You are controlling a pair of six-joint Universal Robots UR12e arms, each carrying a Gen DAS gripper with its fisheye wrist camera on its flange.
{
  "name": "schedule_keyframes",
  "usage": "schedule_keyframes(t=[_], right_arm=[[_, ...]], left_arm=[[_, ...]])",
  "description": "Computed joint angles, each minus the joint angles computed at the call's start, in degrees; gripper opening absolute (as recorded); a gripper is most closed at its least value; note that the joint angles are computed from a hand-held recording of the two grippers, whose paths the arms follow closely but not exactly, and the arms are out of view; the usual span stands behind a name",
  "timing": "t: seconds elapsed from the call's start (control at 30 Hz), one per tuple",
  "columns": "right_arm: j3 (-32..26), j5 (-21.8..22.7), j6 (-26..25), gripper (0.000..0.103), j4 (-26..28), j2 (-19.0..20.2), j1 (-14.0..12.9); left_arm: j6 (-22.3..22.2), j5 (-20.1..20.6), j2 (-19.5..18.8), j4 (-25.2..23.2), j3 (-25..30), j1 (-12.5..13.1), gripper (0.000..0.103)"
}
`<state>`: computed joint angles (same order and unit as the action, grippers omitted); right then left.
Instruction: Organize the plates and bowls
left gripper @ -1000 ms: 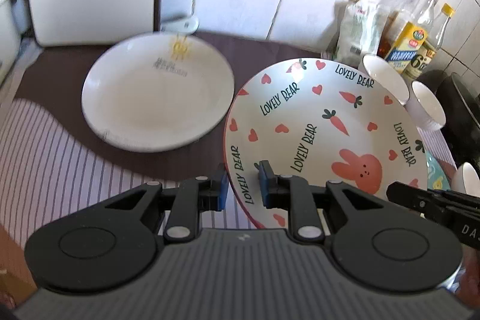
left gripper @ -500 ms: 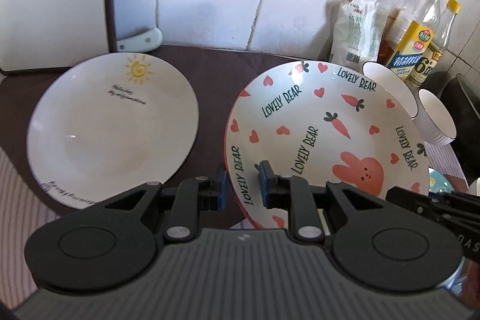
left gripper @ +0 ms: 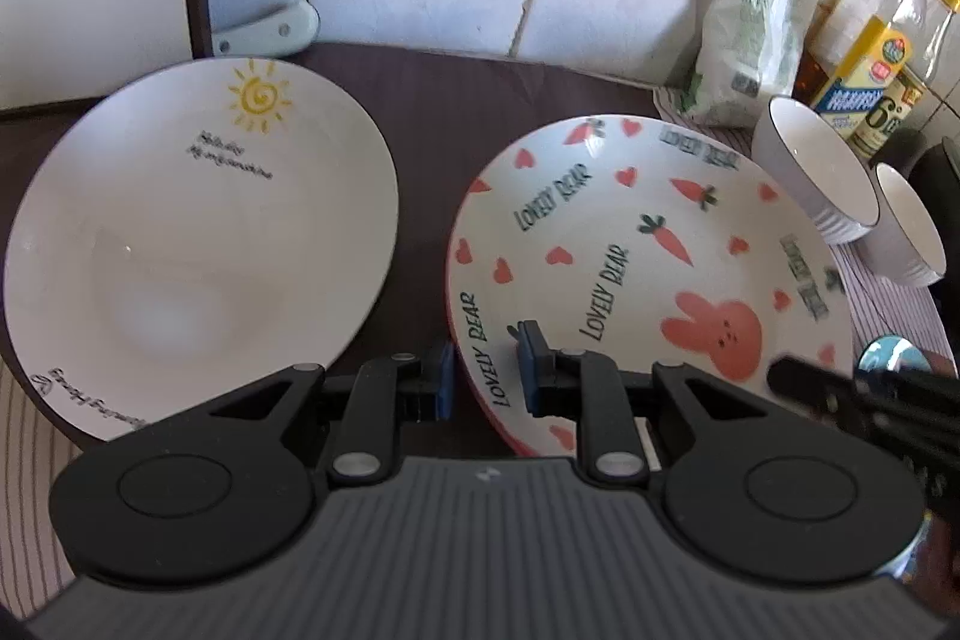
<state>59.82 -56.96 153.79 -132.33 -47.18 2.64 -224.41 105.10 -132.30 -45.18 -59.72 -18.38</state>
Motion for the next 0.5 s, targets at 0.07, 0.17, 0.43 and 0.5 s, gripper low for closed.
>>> schedule_keyframes(t=[0.07,0.17,0.43,0.5], right_arm=[[-1.2,-1.3,-1.3,0.027,0.1,0.7,0.3],[-2.5,-2.0,-2.3,0.027,-0.1,1.4,0.4],[0.7,-12.3,-2.4,0.041,-8.3,0.1,2.3],[2.0,-11.1,-0.5,0.046,-10.7,-0.8,1.8]], left_arm=[[0.3,-0.1,0.0,0.8,-0.3,-0.1,0.020],[0.3,-0.3,-0.2,0.3,0.2,-0.1,0.020],[-1.1,-1.1,-0.9,-6.3,3.7,-0.3,0.020],[-0.2,-0.8,-0.6,-7.3,4.0,-0.4,0.023]])
